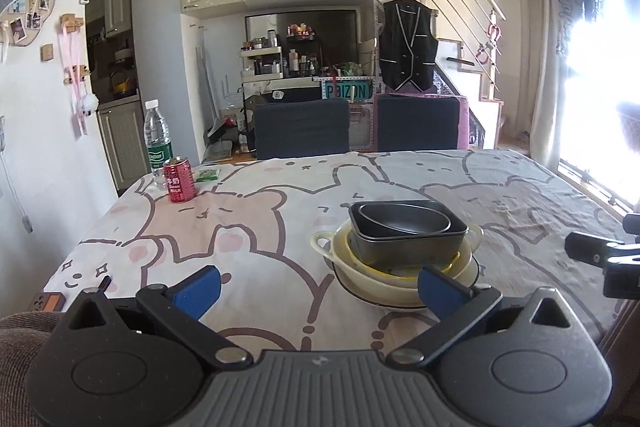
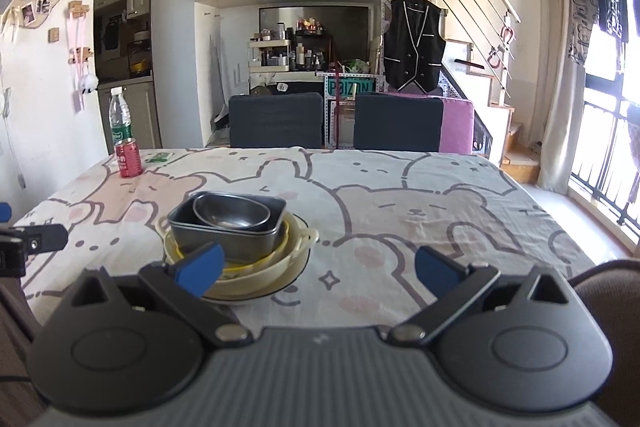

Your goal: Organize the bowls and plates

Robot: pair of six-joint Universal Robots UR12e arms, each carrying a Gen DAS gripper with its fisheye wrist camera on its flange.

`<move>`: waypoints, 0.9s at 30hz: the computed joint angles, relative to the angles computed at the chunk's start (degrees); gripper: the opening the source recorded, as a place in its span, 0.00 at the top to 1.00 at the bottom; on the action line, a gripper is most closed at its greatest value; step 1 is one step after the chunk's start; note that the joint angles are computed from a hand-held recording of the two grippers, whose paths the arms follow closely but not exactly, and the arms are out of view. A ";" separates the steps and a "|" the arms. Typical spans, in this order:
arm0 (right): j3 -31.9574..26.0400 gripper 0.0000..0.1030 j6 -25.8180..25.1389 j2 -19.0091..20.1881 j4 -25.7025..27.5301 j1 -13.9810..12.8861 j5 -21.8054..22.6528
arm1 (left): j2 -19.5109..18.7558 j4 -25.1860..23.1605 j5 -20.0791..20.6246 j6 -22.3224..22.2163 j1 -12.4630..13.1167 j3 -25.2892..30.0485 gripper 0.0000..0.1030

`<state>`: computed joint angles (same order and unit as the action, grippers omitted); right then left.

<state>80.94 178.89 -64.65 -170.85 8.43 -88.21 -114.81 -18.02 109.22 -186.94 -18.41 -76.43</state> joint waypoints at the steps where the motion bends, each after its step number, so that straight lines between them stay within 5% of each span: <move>1: 0.12 0.00 0.01 -0.03 -0.07 0.00 0.03 | 0.03 0.03 -0.26 0.04 0.04 -0.05 0.00; 27: 0.30 0.00 0.08 0.11 -0.68 0.34 -1.12 | 0.48 -0.24 -0.96 -1.08 0.33 -0.60 0.00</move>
<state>81.23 178.97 -64.54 -171.53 8.78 -89.33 -114.33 -18.27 108.27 -188.02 -18.08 -77.03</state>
